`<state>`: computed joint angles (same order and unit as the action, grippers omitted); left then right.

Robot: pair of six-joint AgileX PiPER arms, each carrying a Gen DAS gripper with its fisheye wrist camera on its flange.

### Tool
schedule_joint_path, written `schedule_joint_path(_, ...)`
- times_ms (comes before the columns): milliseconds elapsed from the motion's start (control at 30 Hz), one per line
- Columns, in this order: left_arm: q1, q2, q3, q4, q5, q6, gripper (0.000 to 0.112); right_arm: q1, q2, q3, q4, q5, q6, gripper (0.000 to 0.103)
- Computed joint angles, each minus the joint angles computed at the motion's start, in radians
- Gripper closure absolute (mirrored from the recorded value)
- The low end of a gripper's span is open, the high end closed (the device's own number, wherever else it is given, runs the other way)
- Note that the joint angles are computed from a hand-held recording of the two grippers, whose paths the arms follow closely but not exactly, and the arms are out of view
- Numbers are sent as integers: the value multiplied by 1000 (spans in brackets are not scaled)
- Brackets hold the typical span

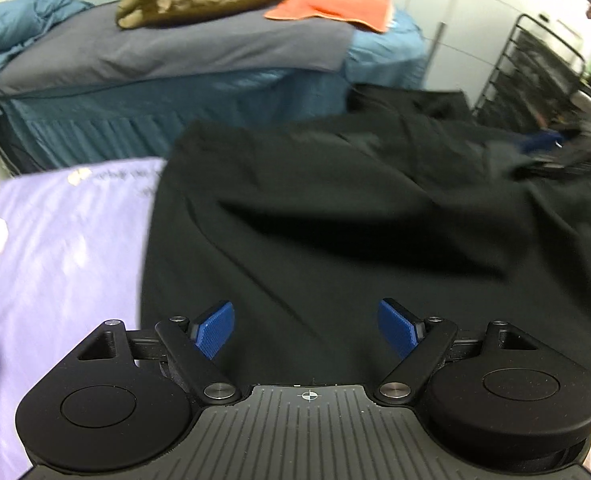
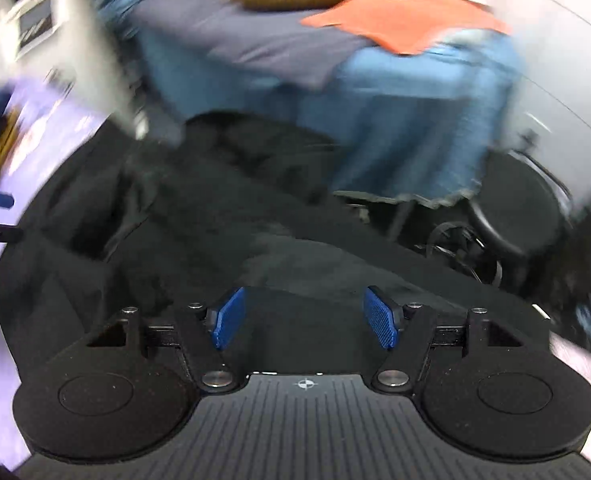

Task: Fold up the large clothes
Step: 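Release the hem and smooth the folded jacket with both open grippers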

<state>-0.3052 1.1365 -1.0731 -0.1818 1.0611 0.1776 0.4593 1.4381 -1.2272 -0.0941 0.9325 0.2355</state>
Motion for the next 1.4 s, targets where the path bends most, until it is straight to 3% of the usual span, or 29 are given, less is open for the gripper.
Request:
schedule_joint_path(100,-45,-80,71,26,24,-22,9,51,111,-47,18,-14,-112,33)
schedule_joint_path(167,-98,-105,93,89,36,-61,9,62,176,-78,85,21,-256,35)
schedule_joint_path(233,-139,-130,114,134,38,-116,9,94,201,-70,54,21,-308,36)
schedule_joint_path(300,-149,-139,124,129,42,-138,9,88,202,-59,84,12,-345,59)
schedule_joint_path(333,-159,-140,125,131,44,-157,9,99,202,-64,64,13,-326,91)
schedule_joint_path(367,-168,-140,124,134,48,-180,9,118,199,-70,26,19,-292,98)
schedule_joint_path(500,-189,-160,145,115,35,-254,9,136,111,-32,-17,-12,-280,99)
schedule_joint_path(633,-259,-166,161,154,31,-372,9,98,34,-5,-255,-41,55,99)
schedule_joint_path(700,-287,-159,161,160,38,-413,9,55,37,-12,-303,-39,190,97)
schedule_joint_path(800,-345,-154,163,195,36,-476,9,59,77,-12,-302,-18,225,95)
schedule_joint_path(867,-383,-149,161,232,38,-512,9,127,88,17,-412,9,334,68)
schedule_joint_path(900,-393,-146,162,247,35,-525,9,158,88,31,-448,21,382,59)
schedule_joint_path(1000,-413,-143,161,290,16,-580,9,291,10,134,-647,7,619,52)
schedule_joint_path(1033,-415,-141,161,299,5,-597,9,346,-23,164,-708,31,712,42)
schedule_joint_path(1100,-416,-124,159,310,-21,-620,9,433,-111,213,-715,13,778,30)
schedule_joint_path(1167,-420,-81,144,319,-43,-622,9,494,-176,238,-616,-31,764,14)
schedule_joint_path(1267,-428,-1,132,334,-80,-615,9,574,-201,262,-494,-10,803,10)
schedule_joint_path(1400,-352,66,158,319,-152,-611,9,705,-211,332,-538,147,997,10)
